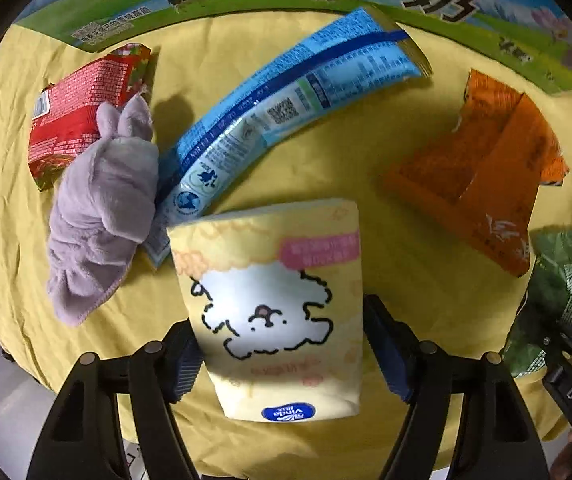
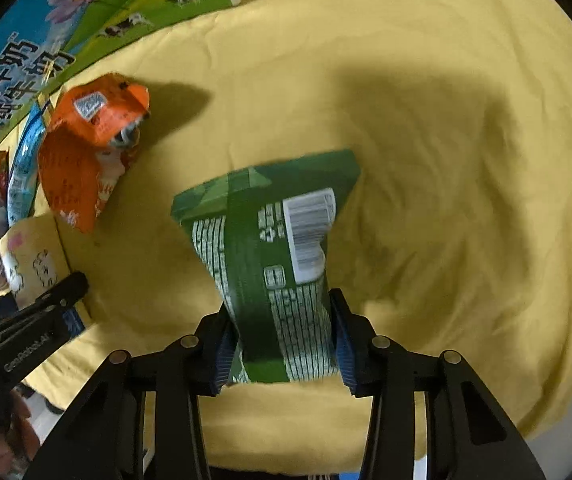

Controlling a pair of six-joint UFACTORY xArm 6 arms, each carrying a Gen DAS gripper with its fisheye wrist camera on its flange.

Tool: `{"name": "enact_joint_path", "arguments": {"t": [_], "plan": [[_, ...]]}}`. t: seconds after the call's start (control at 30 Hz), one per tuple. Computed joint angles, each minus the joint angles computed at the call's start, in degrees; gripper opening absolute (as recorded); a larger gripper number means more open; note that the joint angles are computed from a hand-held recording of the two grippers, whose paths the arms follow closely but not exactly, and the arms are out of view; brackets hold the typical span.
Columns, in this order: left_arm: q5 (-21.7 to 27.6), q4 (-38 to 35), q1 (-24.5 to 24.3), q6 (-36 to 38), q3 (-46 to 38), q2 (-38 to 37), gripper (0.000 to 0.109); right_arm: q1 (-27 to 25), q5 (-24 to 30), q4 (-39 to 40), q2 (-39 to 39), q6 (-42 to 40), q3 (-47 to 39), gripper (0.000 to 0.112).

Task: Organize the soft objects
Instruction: 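Grasp the cream tissue pack with the left tool while the right tool grasps the green bag, then carry both items into the box and open both tools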

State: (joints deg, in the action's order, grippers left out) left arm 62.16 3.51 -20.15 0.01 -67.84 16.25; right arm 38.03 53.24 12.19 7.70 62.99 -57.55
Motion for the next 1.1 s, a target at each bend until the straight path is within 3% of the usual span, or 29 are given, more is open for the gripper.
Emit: {"name": "enact_joint_path", "arguments": {"t": [0.1,0.27,0.57,0.73,0.93,1.1], "plan": [[0.12,-1.30,1.46,1.64,-0.35,-1.34,0.061,0.58,-2.40,0.49,0.86,0.79,1.27,0.045],[-0.55,-0.21,-0.01,0.01,3.51,-6.15,0.061,0.32,-4.48,0.65,1.41,0.09,3.09,0.040],[0.08,-1.09,-0.63,3.60,1.62,-12.68,0.061,3.64,-7.27,-3.29,-1.80,3.49,4.16,0.036],[4.72,-4.41,-1.23,5.90,-6.66,-14.86,0.061,5.20,-9.06,-8.60,-8.06,6.51,6.69,0.036],[7.41,-9.21,-0.21,10.27,-18.27,-12.13,0.061,4.20,-3.46,-15.90,-13.75,9.20,0.77,0.036],[9.89,-11.79,1.03,12.63,-32.15,-3.98,0.061,1.58,1.48,-19.57,-11.86,7.52,-8.49,0.036]]}}
